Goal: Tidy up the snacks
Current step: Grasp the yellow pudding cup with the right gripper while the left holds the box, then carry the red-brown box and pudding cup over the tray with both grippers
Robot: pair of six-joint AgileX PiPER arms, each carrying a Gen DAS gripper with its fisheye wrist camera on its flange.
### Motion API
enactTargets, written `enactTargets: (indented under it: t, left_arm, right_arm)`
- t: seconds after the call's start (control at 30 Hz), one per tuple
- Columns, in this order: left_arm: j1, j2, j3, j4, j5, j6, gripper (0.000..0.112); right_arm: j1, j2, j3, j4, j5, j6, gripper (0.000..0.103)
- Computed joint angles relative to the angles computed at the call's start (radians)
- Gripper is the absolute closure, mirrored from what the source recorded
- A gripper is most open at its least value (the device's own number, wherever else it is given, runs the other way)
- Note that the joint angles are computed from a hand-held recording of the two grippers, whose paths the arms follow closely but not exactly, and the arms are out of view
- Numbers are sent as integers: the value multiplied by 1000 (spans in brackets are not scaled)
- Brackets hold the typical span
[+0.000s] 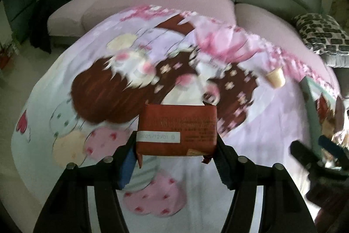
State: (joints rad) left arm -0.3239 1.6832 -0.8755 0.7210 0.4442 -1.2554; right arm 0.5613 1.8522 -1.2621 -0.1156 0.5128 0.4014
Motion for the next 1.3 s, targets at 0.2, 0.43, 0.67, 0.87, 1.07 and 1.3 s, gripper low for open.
enactTargets:
  t: [0.2,0.43,0.67,0.87,1.07,1.3]
  left_arm:
    - [-7,97,-162,-79,20,100,47]
    - [20,225,-359,-225,17,249,47]
    - [46,318,-463,-268,14,290,47]
    - [70,341,-460,-297,-1,298,47]
    - [73,343,-452,-327,-16,324,47]
    - [68,328,-439,-305,-16,307,47]
  right_arm:
    - [-46,39,-71,-5,-4,-10,0]
    - [-90,158,-258,-3,39,-59,12]
    - [-110,349,-529,30,159,-128,28]
    - [-117,469,-671,51,221,-172,35]
    - [-118,533,-773,102,260,-238,49]
    - [-131,531,-751,184,232,-290,66]
